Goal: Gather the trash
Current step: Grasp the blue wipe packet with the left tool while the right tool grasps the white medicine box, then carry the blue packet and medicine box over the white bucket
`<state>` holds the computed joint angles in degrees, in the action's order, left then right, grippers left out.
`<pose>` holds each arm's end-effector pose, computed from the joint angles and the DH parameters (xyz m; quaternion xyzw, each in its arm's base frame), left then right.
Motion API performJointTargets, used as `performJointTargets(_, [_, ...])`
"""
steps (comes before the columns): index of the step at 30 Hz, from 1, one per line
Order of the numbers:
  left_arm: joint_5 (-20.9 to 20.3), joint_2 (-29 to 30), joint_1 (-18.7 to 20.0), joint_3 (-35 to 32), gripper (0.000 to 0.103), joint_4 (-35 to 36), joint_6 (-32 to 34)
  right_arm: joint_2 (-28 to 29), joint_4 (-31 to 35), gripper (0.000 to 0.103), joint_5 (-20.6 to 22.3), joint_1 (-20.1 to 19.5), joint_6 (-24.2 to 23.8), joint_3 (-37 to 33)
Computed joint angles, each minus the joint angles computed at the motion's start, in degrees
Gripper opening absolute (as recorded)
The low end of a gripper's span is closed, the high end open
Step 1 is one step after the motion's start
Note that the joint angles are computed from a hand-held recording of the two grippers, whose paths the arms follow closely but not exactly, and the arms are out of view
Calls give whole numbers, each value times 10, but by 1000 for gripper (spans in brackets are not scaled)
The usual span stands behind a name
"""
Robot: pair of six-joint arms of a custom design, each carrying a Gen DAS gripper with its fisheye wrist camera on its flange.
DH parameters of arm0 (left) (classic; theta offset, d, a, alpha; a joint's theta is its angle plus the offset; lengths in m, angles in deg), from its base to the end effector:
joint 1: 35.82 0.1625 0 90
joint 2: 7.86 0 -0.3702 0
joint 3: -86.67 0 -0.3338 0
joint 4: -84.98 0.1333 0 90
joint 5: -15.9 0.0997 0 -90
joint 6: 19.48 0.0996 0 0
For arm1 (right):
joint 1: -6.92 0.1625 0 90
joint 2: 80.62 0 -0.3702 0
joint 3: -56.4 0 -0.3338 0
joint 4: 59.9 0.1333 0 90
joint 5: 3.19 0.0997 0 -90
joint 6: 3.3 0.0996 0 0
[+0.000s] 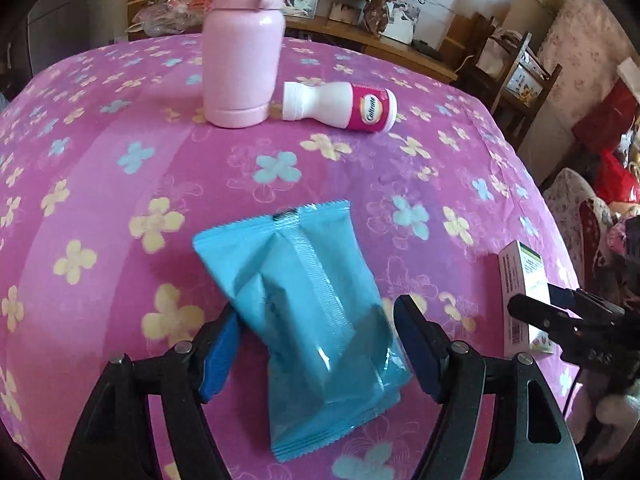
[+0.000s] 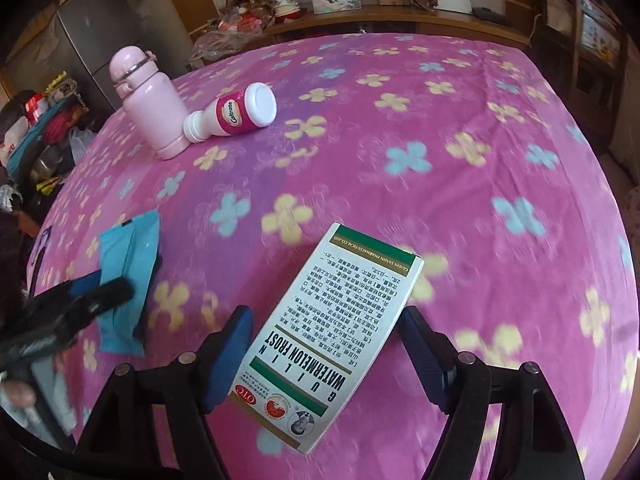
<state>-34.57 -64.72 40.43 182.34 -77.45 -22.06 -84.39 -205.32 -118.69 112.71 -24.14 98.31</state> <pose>0.0513 -0.6179 0.2545 -0.0097 0.9061 -0.3154 0.2818 0.2921 -0.7008 -0.0755 0.2715 -0.9258 0.1368 0.2244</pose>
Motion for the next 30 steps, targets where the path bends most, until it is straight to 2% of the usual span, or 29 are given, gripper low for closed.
performJointTargets(1, [0,0,-2,5,72,-8,2,-8,-15,78,-1,0,-2,20])
performJointTargets(2, [-5,-1,-2,6,61,-6,0,-15,-32,78,-1,1,-3,38])
performJointTargets(5, [-12,-9,-11,22,58,-8,-3,-26,-64,78,0,0,-3,69])
performJointTargets(6, [-12,-12,-17,33,58,-18,1,-32,-71,72,-1,1,-2,81])
performJointTargets(7, [-10,-16,-24,44,57,-26,2,-41,-78,71,6,1,-2,98])
performJointTargets(15, [-13,-32,-75,100,57,-50,4,-146,-188,70,26,-4,-19,285])
performJointTargets(22, [-13,-7,-119,110,57,-57,-1,-236,-274,70,35,-21,-18,419])
performJointTargets(30, [-11,39,-167,98,57,-50,3,-314,-345,70,29,-52,-23,519])
